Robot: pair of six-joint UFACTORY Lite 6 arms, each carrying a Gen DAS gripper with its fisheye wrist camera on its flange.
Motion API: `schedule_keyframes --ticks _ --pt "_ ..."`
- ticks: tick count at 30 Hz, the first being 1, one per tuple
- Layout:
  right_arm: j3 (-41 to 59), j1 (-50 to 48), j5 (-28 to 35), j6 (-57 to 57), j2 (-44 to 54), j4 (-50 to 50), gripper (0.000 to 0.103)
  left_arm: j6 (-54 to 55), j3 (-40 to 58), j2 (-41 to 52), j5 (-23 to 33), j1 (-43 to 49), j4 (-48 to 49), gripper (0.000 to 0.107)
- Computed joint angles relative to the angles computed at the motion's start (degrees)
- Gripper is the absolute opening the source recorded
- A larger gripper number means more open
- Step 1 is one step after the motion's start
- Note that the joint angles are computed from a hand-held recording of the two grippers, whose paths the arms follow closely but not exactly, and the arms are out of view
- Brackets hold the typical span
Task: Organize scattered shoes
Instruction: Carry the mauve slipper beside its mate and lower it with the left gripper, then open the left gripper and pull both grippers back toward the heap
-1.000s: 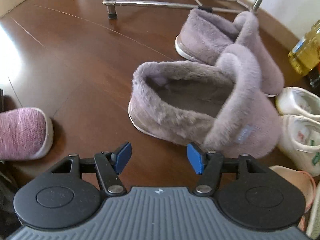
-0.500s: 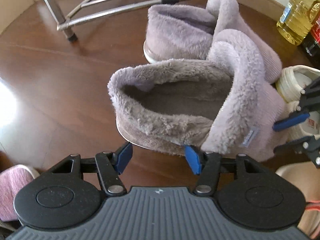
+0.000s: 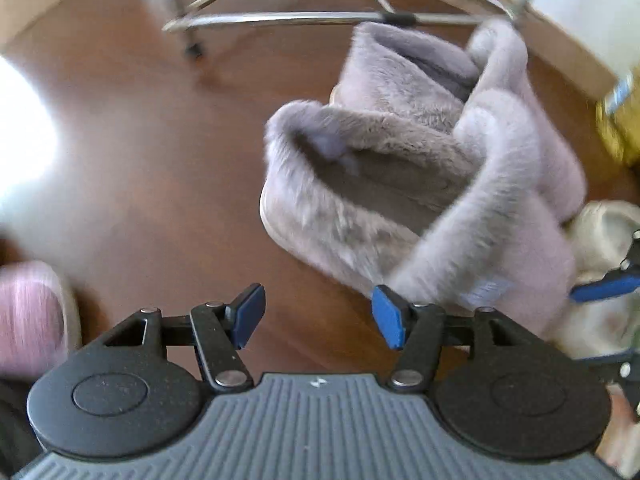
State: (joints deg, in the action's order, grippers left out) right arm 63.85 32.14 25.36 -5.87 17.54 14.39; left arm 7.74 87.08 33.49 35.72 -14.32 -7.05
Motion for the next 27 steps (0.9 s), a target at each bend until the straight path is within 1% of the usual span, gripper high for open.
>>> schedule_keyframes --ticks 1,2,3,4,5,6,7,8,9,10,11,12,13,14,15,16,17,19,21,24,25,27 --pt "0.11 0.47 3.19 4.81 -2.75 -5.89 0.061 -5.98 -3.20 -4.32 1.41 -0.92 2.51 0.063" --pt "0.44 0.72 6.08 7.87 -4.72 -9.39 0.065 -11.78 -6.05 -8.61 3.27 -1.93 4.76 0.064" --pt "1.69 0.67 11.17 10.87 -7.08 -12.52 0.067 -17.35 -9.45 -14.05 5.61 -3.60 6.64 0.067" --pt "2.61 0.48 17.17 14.76 -10.86 -15.54 0.071 -21.69 -12.38 -19.48 8.08 -5.92 7.81 0.068" --pt "3.68 0.21 22.79 17.63 -14.32 -16.97 0.074 -26.26 -14.49 -24.51 11.07 -8.53 9.03 0.069" --pt "4.07 -0.20 27.59 19.77 -18.80 -17.15 0.074 -30.94 -15.83 -29.08 14.38 -11.48 10.30 0.072" --pt "6.19 -0.61 32.45 21.84 -22.14 -16.93 0.077 -36.27 -16.41 -32.58 17.14 -15.34 12.83 0.077" --pt "8.95 -0.78 34.91 22.47 -23.08 -16.68 0.083 -41.65 -16.32 -35.57 20.32 -19.54 15.30 0.081" --pt "11.78 -0.70 38.13 23.74 -25.03 -16.70 0.086 -46.75 -15.62 -37.89 23.70 -23.83 17.59 0.085" --pt "14.63 0.32 42.09 26.16 -28.47 -17.86 0.089 -51.25 -15.23 -39.45 26.08 -27.35 20.26 0.085" --pt "17.72 3.18 45.81 30.46 -31.47 -20.77 0.092 -56.76 -13.72 -41.90 30.51 -33.24 22.32 0.085" --pt "20.07 6.98 48.64 35.38 -33.67 -24.15 0.093 -60.83 -11.44 -42.81 34.38 -38.18 23.47 0.085" --pt "21.51 10.14 50.63 39.29 -35.17 -26.80 0.096 -63.83 -10.55 -42.26 35.85 -40.73 24.97 0.085" --pt "22.56 14.19 52.66 44.47 -36.34 -30.11 0.097 -67.87 -8.62 -41.76 38.54 -44.82 26.59 0.085" --pt "22.07 19.67 55.43 50.47 -39.30 -33.75 0.098 -71.90 -5.17 -41.18 42.35 -50.38 26.97 0.085" --pt "21.04 25.67 58.70 56.46 -42.91 -36.63 0.098 -75.26 -3.36 -39.66 43.76 -53.54 29.07 0.085" --pt "19.42 30.79 60.96 62.46 -44.97 -39.90 0.098 -79.75 -0.67 -38.73 47.08 -59.05 30.70 0.085" --pt "15.79 40.97 67.45 74.45 -49.01 -43.06 0.098 -85.11 2.75 -38.02 52.94 -66.69 33.13 0.085" --pt "14.20 50.96 72.82 85.92 -50.73 -45.94 0.098 -89.52 6.68 -35.39 58.19 -74.03 35.94 0.085" --pt "11.77 64.86 77.45 98.41 -51.63 -48.95 0.098 -94.66 10.34 -32.70 62.52 -81.50 38.01 0.085" --pt "11.33 67.68 78.96 100.84 -51.05 -48.97 0.098 -96.08 11.41 -32.00 63.38 -83.50 38.42 0.085" --pt "10.69 70.56 81.11 104.10 -50.06 -48.54 0.098 -98.00 11.54 -31.89 63.40 -85.30 38.51 0.085"
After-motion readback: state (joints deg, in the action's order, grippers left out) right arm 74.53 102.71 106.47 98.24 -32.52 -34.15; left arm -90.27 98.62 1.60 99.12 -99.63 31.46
